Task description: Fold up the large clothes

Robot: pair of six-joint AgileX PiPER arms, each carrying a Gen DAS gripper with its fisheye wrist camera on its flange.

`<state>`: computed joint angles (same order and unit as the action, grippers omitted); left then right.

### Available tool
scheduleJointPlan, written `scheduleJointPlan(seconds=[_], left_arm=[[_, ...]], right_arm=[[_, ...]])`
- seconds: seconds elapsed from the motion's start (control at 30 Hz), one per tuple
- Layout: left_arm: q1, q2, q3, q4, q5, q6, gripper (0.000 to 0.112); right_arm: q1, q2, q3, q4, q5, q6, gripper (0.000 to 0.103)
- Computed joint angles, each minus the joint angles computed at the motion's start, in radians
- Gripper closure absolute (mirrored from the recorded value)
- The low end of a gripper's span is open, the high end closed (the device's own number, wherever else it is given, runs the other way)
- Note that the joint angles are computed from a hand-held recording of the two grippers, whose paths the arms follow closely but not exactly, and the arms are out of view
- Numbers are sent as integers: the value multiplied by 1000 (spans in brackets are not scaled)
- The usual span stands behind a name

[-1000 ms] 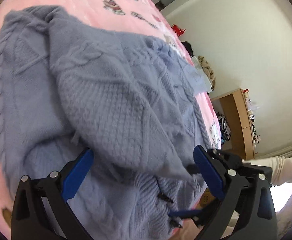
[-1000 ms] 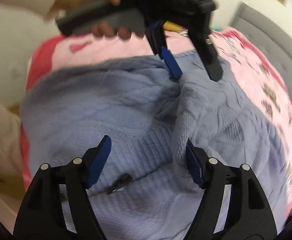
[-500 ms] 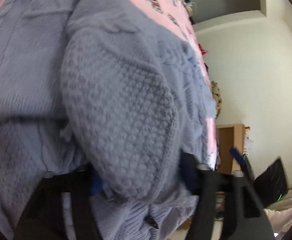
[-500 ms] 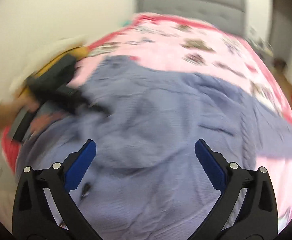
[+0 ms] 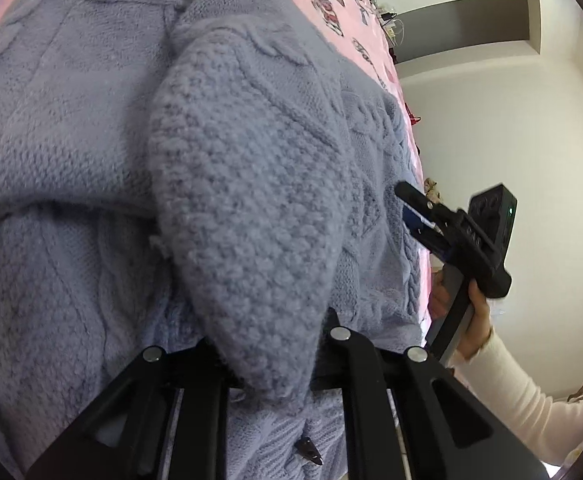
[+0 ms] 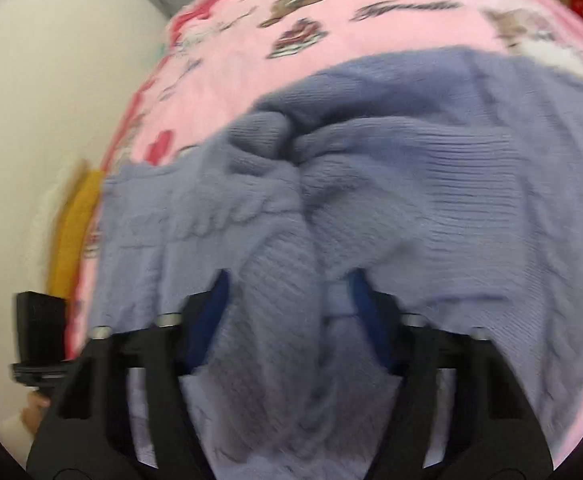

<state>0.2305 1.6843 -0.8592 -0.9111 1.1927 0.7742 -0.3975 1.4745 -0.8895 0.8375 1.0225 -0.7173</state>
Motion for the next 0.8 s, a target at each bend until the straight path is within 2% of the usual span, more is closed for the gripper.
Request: scheduleJointPlan(seconds=[0.07, 0.23, 0.33, 0.43, 0.57, 0.63, 0.67, 0.73, 0.77, 0.8], left_arm=[[-17, -1, 2, -24, -19, -3, 100], [-23, -73, 45, -68, -64, 31, 100], [0, -164, 75, -159, -76, 102, 100], [-35, -172, 70, -207, -138, 132, 100], [-91, -93, 86, -183, -212, 132, 100], [-90, -71, 122, -174, -214, 142, 100], [-69, -62, 132, -167, -203, 154, 99], [-19, -69, 173, -182, -166, 192, 97], [0, -76, 180, -183, -146, 194, 89], [15, -89, 178, -173, -122, 173, 79]], right_arm=[[25, 10, -31, -26, 21, -18, 97], [73, -2, -141, -98, 65, 13, 97], [47, -27, -227, -68, 119, -41, 97], [60, -42, -280, -138, 84, -29, 97], [52, 36, -231, -197, -1, 4, 97], [76, 69, -181, -260, -42, 20, 96], [86, 77, -145, -280, -60, 16, 92], [57, 21, -70, -213, -95, -24, 82], [36, -10, -53, -187, -84, -24, 49], [23, -50, -34, -181, -82, 1, 24]])
